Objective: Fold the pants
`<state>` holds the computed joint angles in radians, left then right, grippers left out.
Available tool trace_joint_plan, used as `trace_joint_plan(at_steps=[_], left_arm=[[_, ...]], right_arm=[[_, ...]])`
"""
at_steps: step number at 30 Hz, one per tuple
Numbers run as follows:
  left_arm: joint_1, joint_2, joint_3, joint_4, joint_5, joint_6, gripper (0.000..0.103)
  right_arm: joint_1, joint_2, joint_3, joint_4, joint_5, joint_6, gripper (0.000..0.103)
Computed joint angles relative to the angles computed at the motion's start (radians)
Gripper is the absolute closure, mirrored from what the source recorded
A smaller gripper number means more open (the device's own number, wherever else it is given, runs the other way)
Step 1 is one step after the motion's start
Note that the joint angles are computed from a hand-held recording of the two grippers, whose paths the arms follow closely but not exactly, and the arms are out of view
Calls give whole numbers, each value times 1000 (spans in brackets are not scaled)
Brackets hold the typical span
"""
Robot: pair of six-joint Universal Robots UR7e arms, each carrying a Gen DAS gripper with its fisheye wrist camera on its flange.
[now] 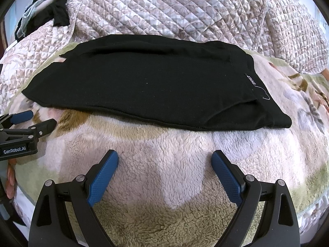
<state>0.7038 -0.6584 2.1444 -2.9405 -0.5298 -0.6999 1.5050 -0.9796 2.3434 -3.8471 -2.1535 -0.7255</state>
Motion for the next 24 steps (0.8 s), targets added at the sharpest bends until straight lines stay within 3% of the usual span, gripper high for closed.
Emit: trace_joint_plan(at_steps=[10, 15, 20, 24], left_arm=[[3, -20, 11, -28, -31, 21, 5], [-3, -45, 45, -136, -53, 44, 5], [-1, -98, 106, -264, -6, 38, 5], [40, -170, 161, -311, 36, -52, 5]], right_arm=[[7, -22, 8, 34, 6, 13, 10], [7, -66, 13, 103, 23, 55, 10], [-30, -158, 15, 206, 84, 159, 11], [-88, -226, 1, 302, 158, 291, 11]])
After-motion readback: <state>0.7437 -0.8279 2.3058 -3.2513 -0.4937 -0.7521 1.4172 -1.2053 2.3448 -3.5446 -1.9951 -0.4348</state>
